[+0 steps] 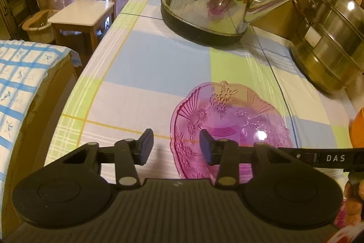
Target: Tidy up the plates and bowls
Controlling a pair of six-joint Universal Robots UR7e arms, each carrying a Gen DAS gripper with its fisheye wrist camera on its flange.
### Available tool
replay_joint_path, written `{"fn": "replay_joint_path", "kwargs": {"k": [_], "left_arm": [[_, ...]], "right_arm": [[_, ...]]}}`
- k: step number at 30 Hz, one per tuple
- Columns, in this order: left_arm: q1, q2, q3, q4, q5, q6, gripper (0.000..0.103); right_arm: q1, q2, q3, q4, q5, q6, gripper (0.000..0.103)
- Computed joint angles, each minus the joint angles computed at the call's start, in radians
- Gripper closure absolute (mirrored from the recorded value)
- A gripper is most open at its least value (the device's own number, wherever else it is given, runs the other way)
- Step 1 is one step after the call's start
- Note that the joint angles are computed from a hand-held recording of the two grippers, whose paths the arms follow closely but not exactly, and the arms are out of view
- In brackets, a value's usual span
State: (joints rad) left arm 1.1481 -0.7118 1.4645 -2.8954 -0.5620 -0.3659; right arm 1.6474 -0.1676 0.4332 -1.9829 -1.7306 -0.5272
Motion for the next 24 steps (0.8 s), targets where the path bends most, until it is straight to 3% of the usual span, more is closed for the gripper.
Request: {"fn": "replay_joint_path", "kwargs": {"k": [13,24], "left_arm": [[0.019,0.000,-0.017,0.072,-0.034,-0.054,0.095],[-0.007,-0.026,0.034,0.063,-0.030,-0.083,0.095]], "right_arm": [[0.002,0.044,-0.073,0.041,-0.007,-0.002,0.090],[0.010,-0.015,0.025,-0.015,-0.009,-0.016,0.091]]}}
